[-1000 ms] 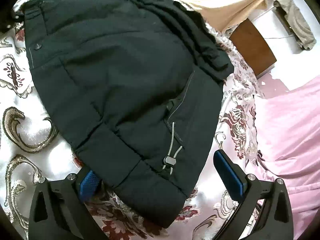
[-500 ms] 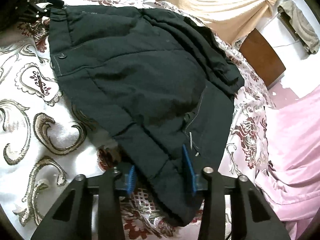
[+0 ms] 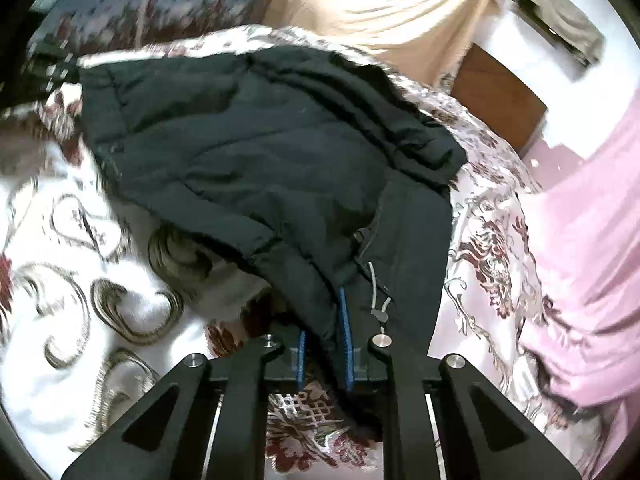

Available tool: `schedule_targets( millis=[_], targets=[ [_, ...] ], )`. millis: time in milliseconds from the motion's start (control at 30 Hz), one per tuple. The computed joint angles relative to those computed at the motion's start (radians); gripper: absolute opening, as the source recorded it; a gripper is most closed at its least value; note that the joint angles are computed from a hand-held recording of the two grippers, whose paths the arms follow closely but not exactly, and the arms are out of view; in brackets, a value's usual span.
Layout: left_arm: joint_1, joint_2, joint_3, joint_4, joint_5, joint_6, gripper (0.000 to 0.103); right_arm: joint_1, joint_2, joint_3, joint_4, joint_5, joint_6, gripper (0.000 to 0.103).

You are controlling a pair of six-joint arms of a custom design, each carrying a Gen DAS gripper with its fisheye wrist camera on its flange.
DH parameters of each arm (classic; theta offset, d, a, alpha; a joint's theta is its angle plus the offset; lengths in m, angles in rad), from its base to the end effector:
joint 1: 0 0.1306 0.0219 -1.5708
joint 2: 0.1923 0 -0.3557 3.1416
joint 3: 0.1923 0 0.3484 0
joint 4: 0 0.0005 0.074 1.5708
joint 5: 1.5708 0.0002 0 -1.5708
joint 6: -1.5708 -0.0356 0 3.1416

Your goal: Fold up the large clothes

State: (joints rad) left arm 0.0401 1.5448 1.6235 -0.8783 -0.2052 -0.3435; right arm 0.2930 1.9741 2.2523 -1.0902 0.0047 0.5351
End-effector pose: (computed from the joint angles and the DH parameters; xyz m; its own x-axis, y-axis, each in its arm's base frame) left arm 0.5032 0.0269 0.4306 -0.7357 0.3005 -0.6071 0.0708 0.9254 0.3723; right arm 0.6050 0.1818 0.4411 -0.4519 -0.6690 -0.5901 -0.6000 0.7175 -0.3538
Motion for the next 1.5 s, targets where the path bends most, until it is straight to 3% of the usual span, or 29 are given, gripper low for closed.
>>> schedule_targets(
  millis=[200,500,667,833,1033,1200,1300,1500],
  targets=[
    [-0.008,-0.082,-0.064,0.022,0.016,0.071,0.005,-0.03,-0.09,-0.114,0.073,-0.07,-0.099,0.008],
    [-0.018,-0.265,-0.215,0.02,0.057,0.106,0.005,-0.054,-0.316,-0.408,0.173,-0.126,-0.142,0.006],
    [-0.015,-0.364,-0.272,-0.021,0.092,0.141,0.005,-0.057,-0.453,-0.552,0.189,-0.138,-0.18,0.006],
    [-0.004,-0.411,-0.279,-0.058,0.123,0.187,0.005,-0.05,-0.533,-0.607,0.159,-0.123,-0.21,0.005],
    [0.015,-0.377,-0.22,-0.07,0.159,0.208,0.005,-0.047,-0.537,-0.568,0.128,-0.114,-0.242,0.005],
    [0.03,-0.314,-0.133,-0.064,0.194,0.223,0.005,-0.045,-0.467,-0.455,0.138,-0.127,-0.3,0.005],
    [0.036,-0.26,-0.059,-0.05,0.195,0.222,0.005,-0.038,-0.405,-0.356,0.148,-0.125,-0.329,0.005],
    [0.037,-0.117,0.145,-0.044,0.171,0.212,0.005,-0.023,-0.21,-0.043,0.117,-0.072,-0.371,0.005]
  ],
)
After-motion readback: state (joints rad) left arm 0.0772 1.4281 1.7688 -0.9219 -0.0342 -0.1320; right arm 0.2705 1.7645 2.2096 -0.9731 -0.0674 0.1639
